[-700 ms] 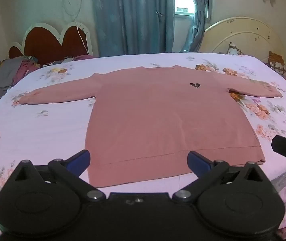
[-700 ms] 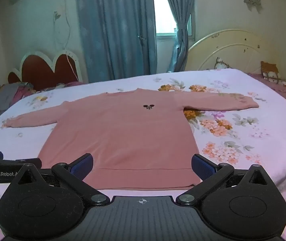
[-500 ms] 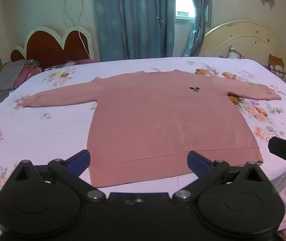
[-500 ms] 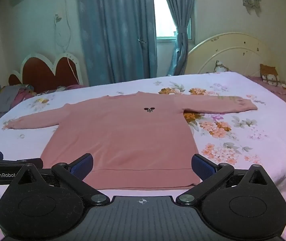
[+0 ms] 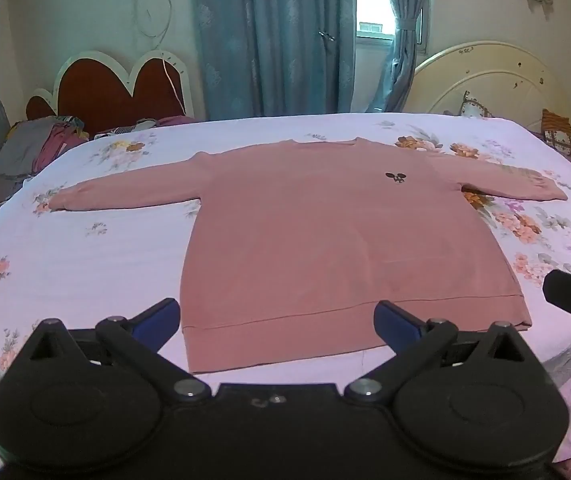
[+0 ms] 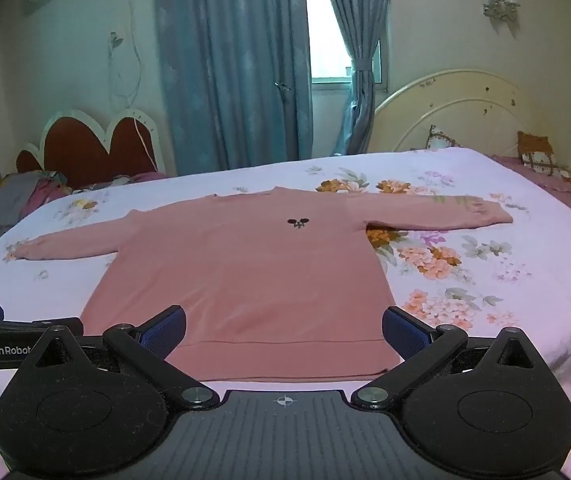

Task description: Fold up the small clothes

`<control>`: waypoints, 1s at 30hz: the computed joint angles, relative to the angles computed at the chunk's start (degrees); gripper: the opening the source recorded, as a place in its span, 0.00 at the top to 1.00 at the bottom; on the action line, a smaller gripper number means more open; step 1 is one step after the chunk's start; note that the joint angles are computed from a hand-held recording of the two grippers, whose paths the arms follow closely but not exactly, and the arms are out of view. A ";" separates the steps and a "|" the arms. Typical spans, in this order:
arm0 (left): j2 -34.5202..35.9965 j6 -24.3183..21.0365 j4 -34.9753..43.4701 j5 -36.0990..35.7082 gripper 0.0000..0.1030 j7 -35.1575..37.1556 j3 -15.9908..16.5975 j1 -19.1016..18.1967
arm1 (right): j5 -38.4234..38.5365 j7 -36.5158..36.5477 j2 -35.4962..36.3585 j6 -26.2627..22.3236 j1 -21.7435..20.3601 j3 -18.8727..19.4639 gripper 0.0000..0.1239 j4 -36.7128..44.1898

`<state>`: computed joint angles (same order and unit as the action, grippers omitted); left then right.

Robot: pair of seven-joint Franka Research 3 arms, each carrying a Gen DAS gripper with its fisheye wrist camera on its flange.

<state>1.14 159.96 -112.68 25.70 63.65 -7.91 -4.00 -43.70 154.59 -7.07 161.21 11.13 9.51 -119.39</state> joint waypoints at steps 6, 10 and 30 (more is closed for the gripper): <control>0.14 0.43 -0.26 0.01 0.00 -0.35 0.08 0.08 | -0.99 0.69 0.70 0.22 0.11 -0.18 0.17 0.40; 0.17 0.37 -0.33 -0.04 0.00 -0.43 0.13 0.17 | -0.55 0.27 0.92 0.11 0.46 -0.44 0.17 0.62; 0.78 -0.08 0.43 0.94 0.00 -1.50 0.23 0.15 | -0.76 0.42 1.28 -0.41 1.16 -0.81 0.17 1.11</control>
<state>1.92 159.89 -112.25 26.63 62.15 -7.68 -3.85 -44.45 155.01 -5.78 160.80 12.29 8.70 -118.28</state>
